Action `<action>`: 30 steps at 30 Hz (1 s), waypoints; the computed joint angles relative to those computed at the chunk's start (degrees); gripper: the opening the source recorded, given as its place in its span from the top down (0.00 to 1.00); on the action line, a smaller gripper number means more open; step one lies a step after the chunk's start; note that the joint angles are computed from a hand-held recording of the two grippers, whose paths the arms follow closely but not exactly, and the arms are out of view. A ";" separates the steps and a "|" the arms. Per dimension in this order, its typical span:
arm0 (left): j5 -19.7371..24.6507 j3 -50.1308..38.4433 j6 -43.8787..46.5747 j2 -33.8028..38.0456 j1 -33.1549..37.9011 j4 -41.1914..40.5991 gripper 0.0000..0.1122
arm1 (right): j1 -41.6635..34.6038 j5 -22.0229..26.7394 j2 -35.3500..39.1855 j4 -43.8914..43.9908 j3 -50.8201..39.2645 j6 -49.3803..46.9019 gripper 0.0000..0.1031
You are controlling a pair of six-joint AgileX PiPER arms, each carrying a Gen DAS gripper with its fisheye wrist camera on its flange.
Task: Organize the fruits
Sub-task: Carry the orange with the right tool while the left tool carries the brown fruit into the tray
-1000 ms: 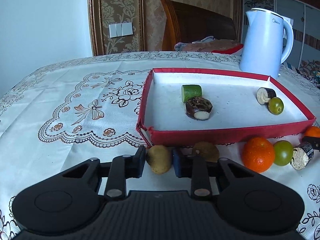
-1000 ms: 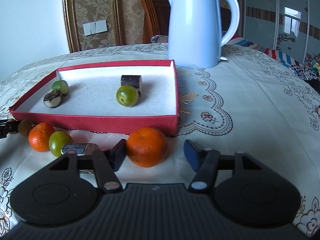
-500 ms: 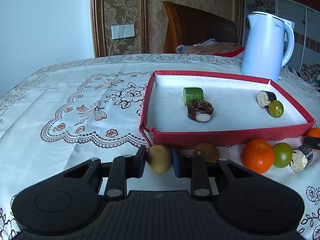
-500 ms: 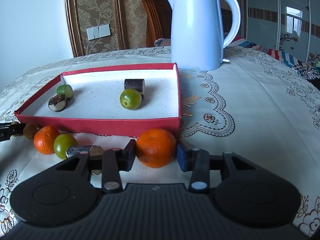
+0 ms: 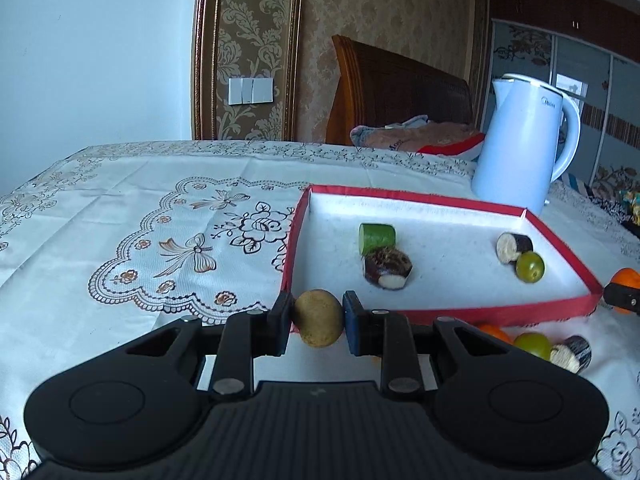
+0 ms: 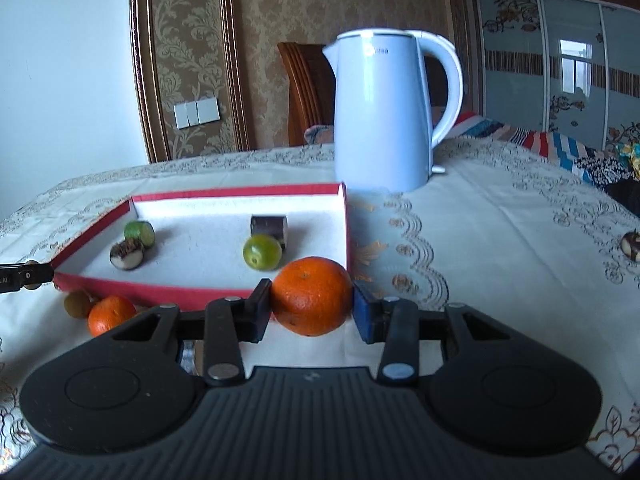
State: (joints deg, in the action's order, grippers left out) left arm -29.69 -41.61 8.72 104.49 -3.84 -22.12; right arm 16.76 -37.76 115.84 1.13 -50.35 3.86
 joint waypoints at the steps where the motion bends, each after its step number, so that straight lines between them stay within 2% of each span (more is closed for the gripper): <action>1: 0.46 -0.60 0.90 0.01 -0.28 -1.01 0.76 | 0.15 0.37 -0.10 0.29 -0.45 -0.22 0.62; 5: 3.89 -5.11 5.73 1.52 -1.34 -5.04 0.76 | 1.21 1.97 0.20 2.46 -2.81 -2.26 0.62; 8: 5.56 -8.89 13.18 3.50 -2.91 -11.78 0.76 | 1.92 3.60 0.66 3.57 -4.90 -3.59 0.62; 14: 11.39 -15.26 16.42 6.38 -2.99 -15.32 0.76 | 3.88 6.48 2.23 8.16 -9.65 -8.99 0.62; 21: 16.21 -20.49 24.72 9.21 -3.19 -22.99 0.76 | 4.15 14.76 5.88 7.93 -17.42 -9.60 0.62; 27: 17.90 -24.21 37.12 11.67 -3.68 -35.18 0.76 | 3.95 22.15 9.85 10.89 -25.05 -12.12 0.62; 30: 19.11 -26.08 44.46 12.91 -3.50 -42.40 0.76 | 4.41 22.47 10.83 15.42 -26.45 -17.14 0.62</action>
State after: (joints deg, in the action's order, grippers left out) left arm -10.58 -67.69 53.19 117.40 -7.34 -64.52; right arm 21.17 -15.29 126.67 16.55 -76.80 -13.28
